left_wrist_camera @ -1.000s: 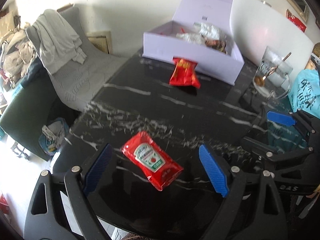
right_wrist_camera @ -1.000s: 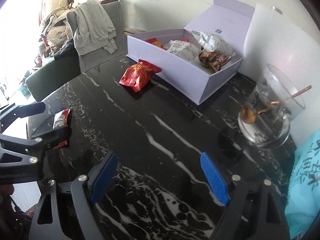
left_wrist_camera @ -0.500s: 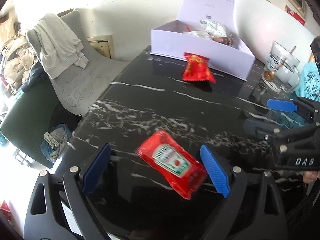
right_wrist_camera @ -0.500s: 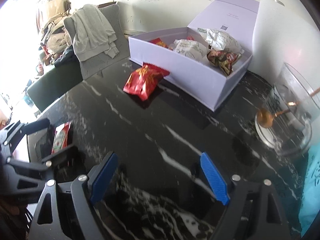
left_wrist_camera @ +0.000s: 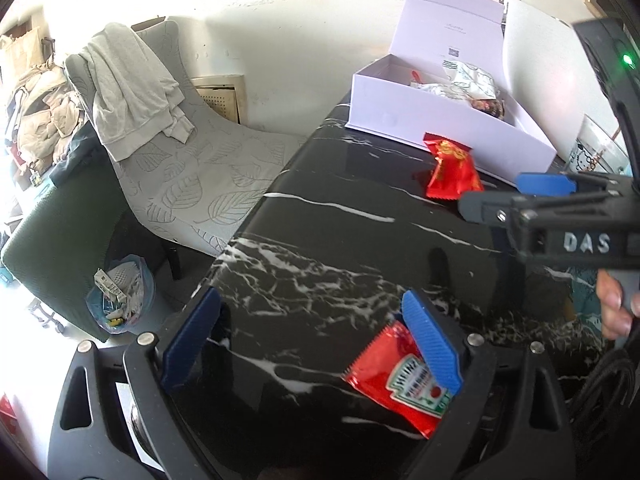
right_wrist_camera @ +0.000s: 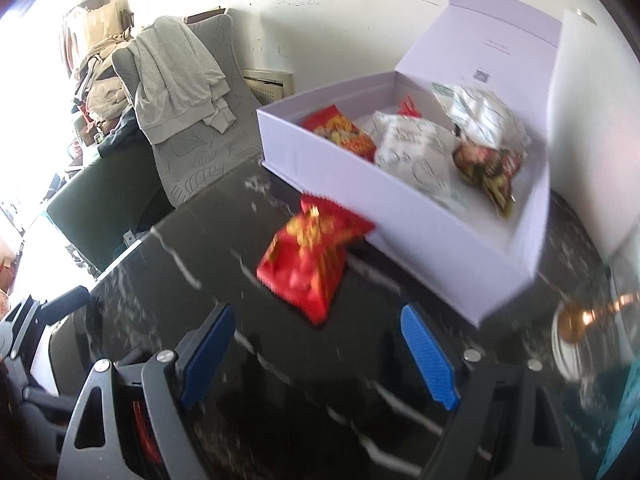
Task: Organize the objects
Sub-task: 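Close the right tool on the red candy bag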
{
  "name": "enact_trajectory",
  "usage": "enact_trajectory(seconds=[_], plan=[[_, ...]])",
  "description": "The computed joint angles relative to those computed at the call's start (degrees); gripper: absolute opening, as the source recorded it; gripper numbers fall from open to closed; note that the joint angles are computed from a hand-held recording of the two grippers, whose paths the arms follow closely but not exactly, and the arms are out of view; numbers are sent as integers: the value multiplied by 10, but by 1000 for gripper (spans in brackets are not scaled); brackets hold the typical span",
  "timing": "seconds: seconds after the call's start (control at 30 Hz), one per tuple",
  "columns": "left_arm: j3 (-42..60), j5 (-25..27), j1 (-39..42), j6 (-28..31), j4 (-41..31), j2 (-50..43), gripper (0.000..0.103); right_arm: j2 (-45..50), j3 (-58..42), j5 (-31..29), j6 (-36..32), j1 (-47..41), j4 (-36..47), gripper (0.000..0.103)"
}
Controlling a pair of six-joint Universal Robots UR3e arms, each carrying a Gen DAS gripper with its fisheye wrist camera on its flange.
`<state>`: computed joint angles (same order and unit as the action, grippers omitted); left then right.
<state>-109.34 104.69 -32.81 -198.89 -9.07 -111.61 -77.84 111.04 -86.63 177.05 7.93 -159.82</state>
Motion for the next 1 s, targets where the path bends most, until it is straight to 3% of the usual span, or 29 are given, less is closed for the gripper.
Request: enact_trajectory(seconds=[0.13, 0.23, 0.3, 0.4, 0.87, 1.0], plan=[[-6, -26, 17, -14, 1, 10, 92, 37, -48, 17, 6, -2, 17, 82], [-2, -31, 20, -25, -11, 13, 92, 64, -82, 23, 10, -3, 37, 66], [1, -31, 19, -27, -20, 15, 92, 78, -98, 16, 9, 0, 43, 49], [5, -30, 14, -29, -35, 18, 92, 78, -93, 7, -3, 5, 31, 42], [27, -31, -51, -60, -120, 40, 92, -83, 107, 57, -105, -35, 10, 34], [48, 0, -77, -76, -143, 26, 92, -132, 166, 77, -122, -57, -3, 34]])
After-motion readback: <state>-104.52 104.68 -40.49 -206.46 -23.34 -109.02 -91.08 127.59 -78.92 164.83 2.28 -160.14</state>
